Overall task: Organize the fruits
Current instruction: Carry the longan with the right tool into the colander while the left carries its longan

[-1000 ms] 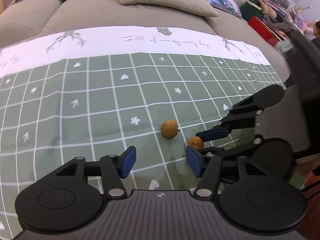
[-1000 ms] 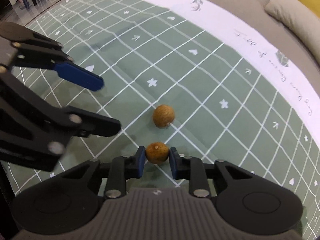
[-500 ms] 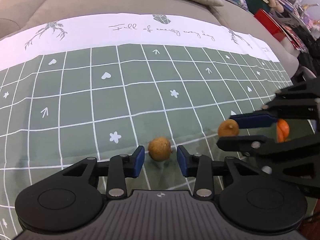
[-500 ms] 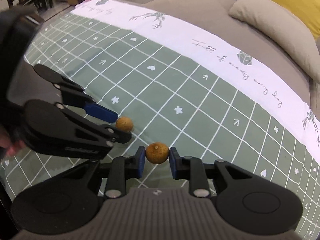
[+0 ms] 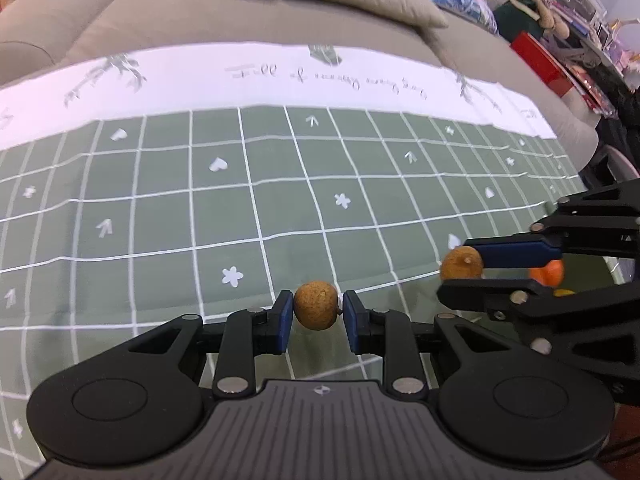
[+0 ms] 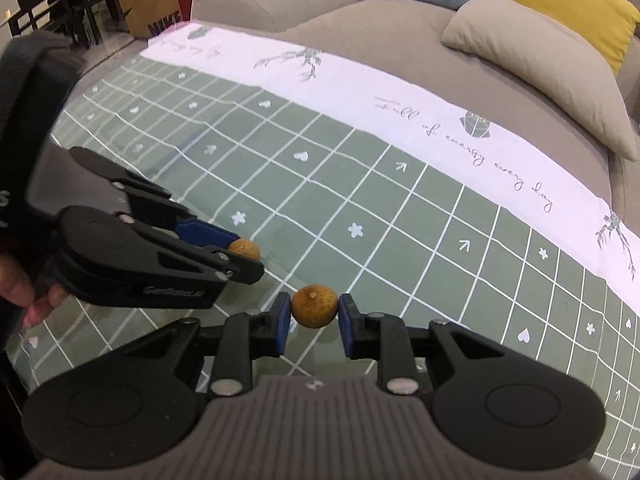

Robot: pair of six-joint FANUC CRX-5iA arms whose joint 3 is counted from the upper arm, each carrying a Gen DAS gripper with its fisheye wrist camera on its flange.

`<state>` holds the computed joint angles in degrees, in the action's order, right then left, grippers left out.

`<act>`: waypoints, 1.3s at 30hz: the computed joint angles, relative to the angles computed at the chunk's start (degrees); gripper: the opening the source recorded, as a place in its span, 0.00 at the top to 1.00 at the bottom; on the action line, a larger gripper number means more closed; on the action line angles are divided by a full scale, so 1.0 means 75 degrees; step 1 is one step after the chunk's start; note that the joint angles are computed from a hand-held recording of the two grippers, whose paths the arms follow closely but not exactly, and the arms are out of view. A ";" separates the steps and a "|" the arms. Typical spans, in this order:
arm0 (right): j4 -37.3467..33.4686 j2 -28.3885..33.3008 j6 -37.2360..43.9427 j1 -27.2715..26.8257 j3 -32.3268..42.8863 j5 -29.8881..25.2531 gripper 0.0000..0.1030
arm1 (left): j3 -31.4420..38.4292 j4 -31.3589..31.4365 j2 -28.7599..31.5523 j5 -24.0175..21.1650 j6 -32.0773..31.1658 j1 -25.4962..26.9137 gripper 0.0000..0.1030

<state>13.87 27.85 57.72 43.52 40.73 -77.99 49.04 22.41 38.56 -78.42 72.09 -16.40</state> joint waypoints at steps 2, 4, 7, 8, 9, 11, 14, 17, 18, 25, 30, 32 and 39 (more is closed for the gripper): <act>0.0096 -0.0116 -0.0183 0.0064 -0.0112 0.0093 0.80 | -0.0116 0.0046 -0.0190 -0.0006 0.0053 0.0040 0.72; 0.0233 -0.0265 -0.0427 0.0161 -0.0269 0.0206 0.80 | -0.0328 0.0168 -0.0415 0.0062 0.0076 0.0088 0.72; 0.0525 -0.0576 -0.0817 0.0354 -0.0644 0.0449 0.80 | -0.0704 0.0233 -0.0826 0.0264 0.0035 0.0119 0.72; 0.0646 -0.0684 -0.0968 0.0431 -0.0774 0.0512 0.79 | -0.0835 0.0258 -0.0967 0.0339 0.0019 0.0121 0.72; 0.0782 -0.0840 -0.1176 0.0524 -0.0965 0.0609 0.79 | -0.0939 0.0314 -0.1077 0.0401 0.0007 0.0127 0.72; 0.1011 -0.1125 -0.1563 0.0674 -0.1307 0.0758 0.79 | -0.1232 0.0482 -0.1354 0.0545 -0.0047 0.0139 0.72; 0.1419 -0.1629 -0.2255 0.0940 -0.1972 0.0966 0.79 | -0.1612 0.0642 -0.1731 0.0752 -0.0300 0.0067 0.72; 0.1815 -0.2152 -0.2927 0.1210 -0.2671 0.1089 0.79 | -0.1908 0.0772 -0.2031 0.0836 -0.0570 -0.0040 0.72; 0.1918 -0.2316 -0.3121 0.1294 -0.2886 0.1085 0.79 | -0.1965 0.0805 -0.2091 0.0826 -0.0633 -0.0083 0.72; 0.2341 -0.3201 -0.4120 0.1824 -0.4050 0.0558 0.79 | -0.2231 0.1041 -0.2309 0.0694 -0.0951 -0.0456 0.72; 0.2527 -0.3796 -0.5071 0.2115 -0.4855 0.0295 0.79 | -0.2188 0.0965 -0.2272 0.0522 -0.1254 -0.0780 0.72; 0.2603 -0.3969 -0.5440 0.2198 -0.5092 0.0253 0.79 | -0.2066 0.0932 -0.2170 0.0416 -0.1304 -0.0905 0.72; 0.2586 -0.4324 -0.5971 0.2255 -0.5562 0.0128 0.79 | -0.1601 0.0840 -0.1757 0.0018 -0.1359 -0.1252 0.72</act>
